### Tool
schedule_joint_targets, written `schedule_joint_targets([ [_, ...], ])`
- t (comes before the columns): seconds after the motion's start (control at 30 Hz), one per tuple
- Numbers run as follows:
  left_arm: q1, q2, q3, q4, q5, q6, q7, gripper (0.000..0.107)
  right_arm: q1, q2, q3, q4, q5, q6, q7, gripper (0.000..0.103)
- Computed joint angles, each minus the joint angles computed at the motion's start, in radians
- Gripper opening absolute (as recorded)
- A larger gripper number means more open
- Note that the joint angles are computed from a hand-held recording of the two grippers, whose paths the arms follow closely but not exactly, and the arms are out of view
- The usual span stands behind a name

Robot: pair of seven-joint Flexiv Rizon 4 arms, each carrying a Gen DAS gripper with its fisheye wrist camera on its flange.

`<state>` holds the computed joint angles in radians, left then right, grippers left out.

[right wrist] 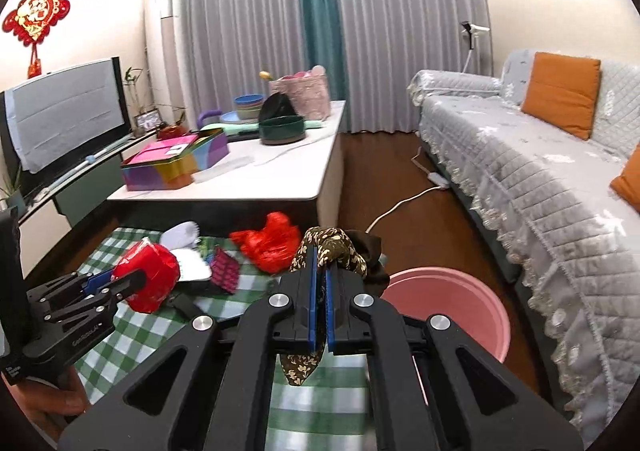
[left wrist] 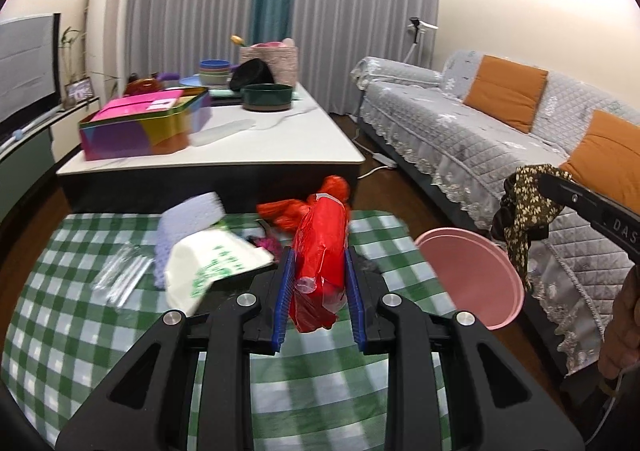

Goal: Collect trash
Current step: 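Carry the red bag and floral cloth in both grippers over the pink bucket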

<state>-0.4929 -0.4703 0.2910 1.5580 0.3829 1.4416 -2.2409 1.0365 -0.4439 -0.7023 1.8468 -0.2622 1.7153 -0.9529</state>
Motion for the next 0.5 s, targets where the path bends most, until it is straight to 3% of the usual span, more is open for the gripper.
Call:
schedule_joint_targets([
  [0.23,0.030,-0.064,-0.081,-0.087,-0.064,-0.005,0.105,0.025,-0.075,-0.003,-0.022,-0.042,-0.026,-0.010,-0.014,0.004],
  [0.5,0.054,-0.178,-0.171,-0.220,-0.188,-0.003,0.275,0.025,-0.199,-0.054,0.054,-0.102,-0.008,-0.027,0.013,0.004],
])
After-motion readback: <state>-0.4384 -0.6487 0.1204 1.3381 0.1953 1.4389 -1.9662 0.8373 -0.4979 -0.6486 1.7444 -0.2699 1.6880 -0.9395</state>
